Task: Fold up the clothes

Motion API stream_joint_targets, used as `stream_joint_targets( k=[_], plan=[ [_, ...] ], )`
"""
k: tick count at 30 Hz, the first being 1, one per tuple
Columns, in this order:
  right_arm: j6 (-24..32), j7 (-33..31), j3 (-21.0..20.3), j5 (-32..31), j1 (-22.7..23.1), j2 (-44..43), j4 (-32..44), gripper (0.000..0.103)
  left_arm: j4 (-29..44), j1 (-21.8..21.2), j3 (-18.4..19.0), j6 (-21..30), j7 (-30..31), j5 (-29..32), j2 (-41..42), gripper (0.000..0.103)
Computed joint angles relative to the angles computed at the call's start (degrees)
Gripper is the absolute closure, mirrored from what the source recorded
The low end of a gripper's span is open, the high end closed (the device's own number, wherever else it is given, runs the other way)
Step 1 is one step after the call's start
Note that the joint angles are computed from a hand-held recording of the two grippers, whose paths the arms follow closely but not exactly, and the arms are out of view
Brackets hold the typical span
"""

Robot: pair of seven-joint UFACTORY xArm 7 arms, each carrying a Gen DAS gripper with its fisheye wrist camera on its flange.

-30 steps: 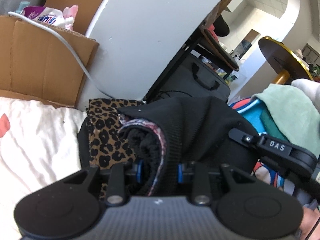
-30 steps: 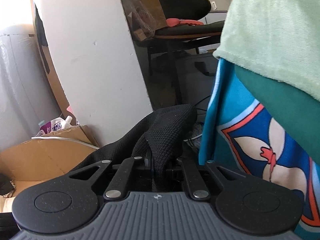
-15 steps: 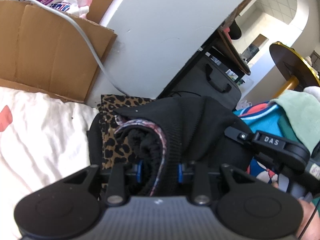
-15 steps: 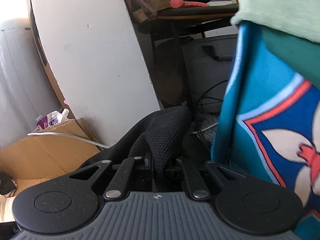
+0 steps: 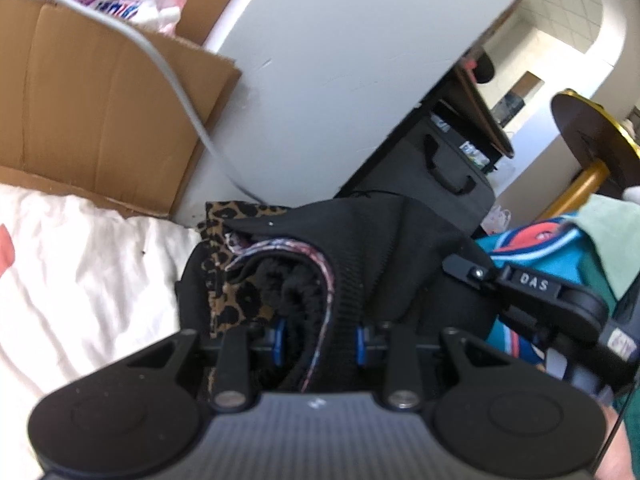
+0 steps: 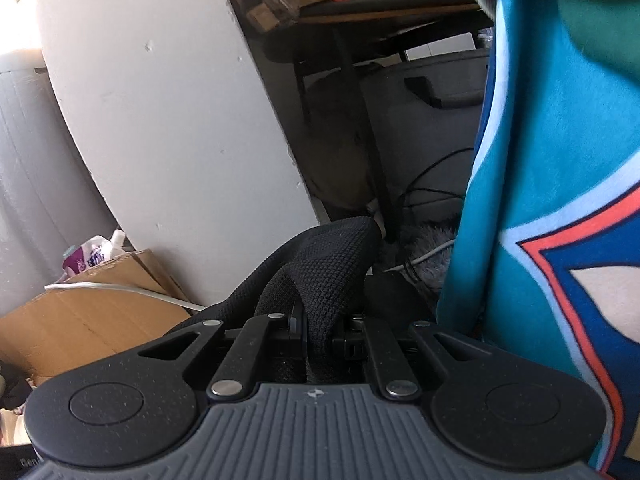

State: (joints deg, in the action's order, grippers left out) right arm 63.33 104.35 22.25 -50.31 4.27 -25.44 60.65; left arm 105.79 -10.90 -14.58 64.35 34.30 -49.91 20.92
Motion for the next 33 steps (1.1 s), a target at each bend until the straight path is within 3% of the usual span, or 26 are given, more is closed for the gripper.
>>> stream_joint_targets(
  k=[6,8,10,13,20,26,29,33],
  plan=[
    [-4.41,0.39,-2.02,-0.83,-0.68,0.51,-2.09,0.095,2.12,-0.80,-0.03,-0.73,-2.26,1.95,2.34,0.070],
    [-4.08,-0.90,-2.68,0.44,-0.80,1.42,-1.98,0.090,2.89,-1.03,0.03,-0.93,-3.54,2.99,3.22,0.070],
    [-2.82,-1.18,-2.63,1.12,-0.81,1.95,-2.01,0.081,4.22,-1.45,0.23,-0.73,-5.95,4.67,4.67,0.070],
    [-0.07,-0.62,-1.60,0.65,-0.40,2.08,-2.12,0.076,5.56,-1.81,0.08,-0.91,-7.96,6.82,6.27,0.070],
    [3.65,-3.73,-2.15,-0.42,1.16,2.35,-1.19,0.075,6.42,-1.75,-1.08,-1.86,-7.56,7.94,7.13,0.070],
    [12.07,0.48,2.64,-5.62,2.82,4.71,1.83,0.075,5.65,-1.79,-1.79,-2.69,-3.16,8.34,6.80,0.069],
    [10.23,-0.56,1.39,-5.91,5.75,5.67,1.69,0.075,6.82,-1.86,-1.54,-1.45,-4.11,8.54,7.66,0.068],
    [6.07,-0.49,-1.91,0.53,8.06,5.49,-1.33,0.075,11.23,-2.07,-1.33,2.00,-6.44,10.06,9.94,0.060]
  ],
)
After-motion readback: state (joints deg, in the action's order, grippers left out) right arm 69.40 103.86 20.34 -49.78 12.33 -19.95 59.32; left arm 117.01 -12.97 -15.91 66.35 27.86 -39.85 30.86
